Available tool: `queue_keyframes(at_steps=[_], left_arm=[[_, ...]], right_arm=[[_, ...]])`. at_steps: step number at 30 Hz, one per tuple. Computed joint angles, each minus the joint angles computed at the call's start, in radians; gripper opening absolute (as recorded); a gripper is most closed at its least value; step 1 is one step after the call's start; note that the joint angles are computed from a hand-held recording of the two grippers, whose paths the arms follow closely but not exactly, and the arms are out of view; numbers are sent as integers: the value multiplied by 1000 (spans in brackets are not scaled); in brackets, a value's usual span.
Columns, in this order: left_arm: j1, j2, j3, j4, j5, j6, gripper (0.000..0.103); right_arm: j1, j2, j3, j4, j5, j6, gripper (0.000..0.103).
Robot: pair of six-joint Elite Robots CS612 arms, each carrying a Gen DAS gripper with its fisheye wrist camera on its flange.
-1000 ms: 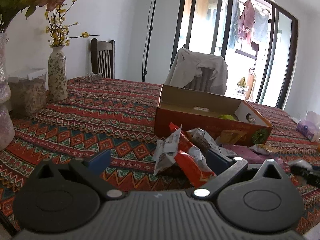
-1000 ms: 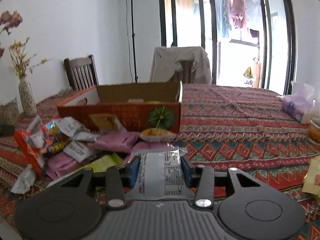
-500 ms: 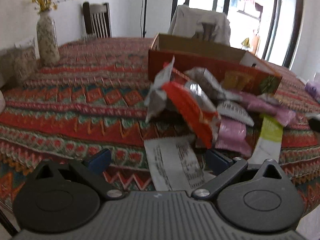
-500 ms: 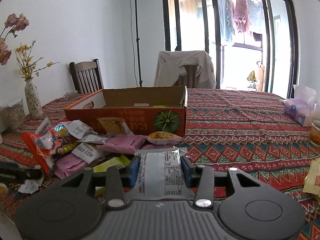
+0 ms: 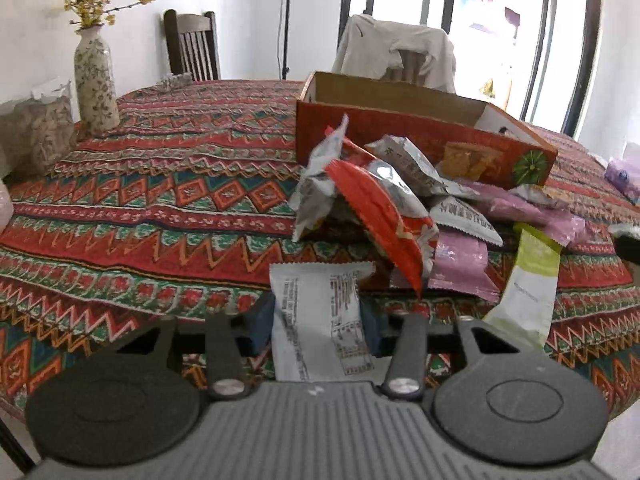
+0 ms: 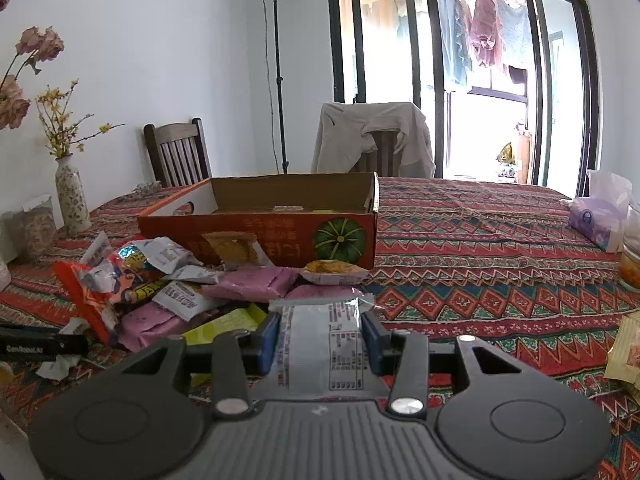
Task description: Organize snacks
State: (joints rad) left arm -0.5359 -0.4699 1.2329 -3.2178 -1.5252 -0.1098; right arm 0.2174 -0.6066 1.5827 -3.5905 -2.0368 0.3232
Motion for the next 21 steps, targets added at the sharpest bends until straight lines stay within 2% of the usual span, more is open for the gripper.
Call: queue_keyframes(at_steps=[13, 21], left_arm=[[13, -17, 22, -126, 43, -35, 46], [16, -11, -23, -187, 41, -22, 46]], right_arm=[[6, -3, 4, -25, -10, -14, 42], [0, 3, -27, -40, -13, -51, 42]])
